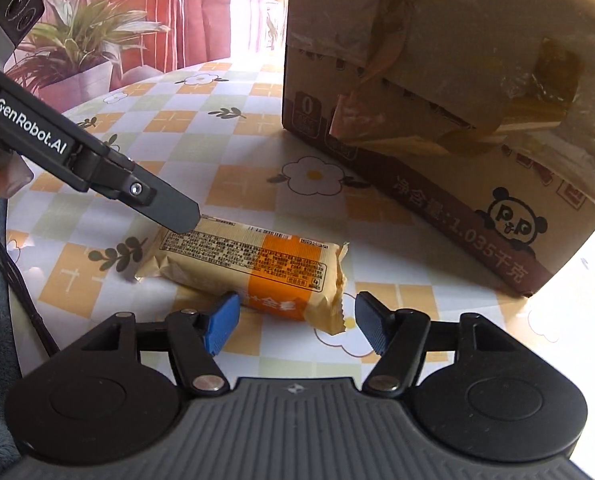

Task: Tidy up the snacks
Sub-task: 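Withdraw both tools and move the left tool to the orange cake bar, then grasp the orange cake bar with the left tool and drop it into the box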

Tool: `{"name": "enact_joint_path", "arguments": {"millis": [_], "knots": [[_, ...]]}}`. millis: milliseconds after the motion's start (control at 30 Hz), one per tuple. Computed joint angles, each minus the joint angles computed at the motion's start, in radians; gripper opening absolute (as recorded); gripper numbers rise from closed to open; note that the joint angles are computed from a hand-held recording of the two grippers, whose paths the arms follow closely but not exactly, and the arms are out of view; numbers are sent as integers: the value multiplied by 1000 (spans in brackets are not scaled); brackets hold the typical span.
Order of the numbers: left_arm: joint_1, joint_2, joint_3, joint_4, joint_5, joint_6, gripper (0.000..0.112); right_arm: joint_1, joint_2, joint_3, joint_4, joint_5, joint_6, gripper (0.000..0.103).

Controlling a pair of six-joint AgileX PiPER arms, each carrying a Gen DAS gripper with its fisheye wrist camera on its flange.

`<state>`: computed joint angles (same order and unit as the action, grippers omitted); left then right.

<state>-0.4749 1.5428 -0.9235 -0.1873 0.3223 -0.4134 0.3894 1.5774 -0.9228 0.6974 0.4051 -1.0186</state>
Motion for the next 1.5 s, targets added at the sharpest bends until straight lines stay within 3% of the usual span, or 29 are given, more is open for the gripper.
{"name": "enact_joint_path", "arguments": {"millis": [167,367,667,800,1000,1067,1233,1500], "knots": [[-25,17,-8,27,19,-33,55,-6,18,-3,76,12,-71,68],[-2,44,-12,-62,2,16,58,-19,21,-5,120,35,-103,67],[6,43,-5,-120,-14,68,59,-18,39,-54,20,79,-32,67],[3,46,3,-136,-34,89,59,-7,46,-48,50,65,-56,67],[33,26,52,-394,-80,338,49,-31,9,1,157,66,-94,58],[27,15,52,-417,-92,373,49,-41,-14,16,171,67,-90,57],[19,-3,-13,-347,-88,376,48,-48,-97,32,159,27,-46,57],[-5,-3,-297,-17,-12,163,48,-86,-213,-97,47,15,91,57]]}}
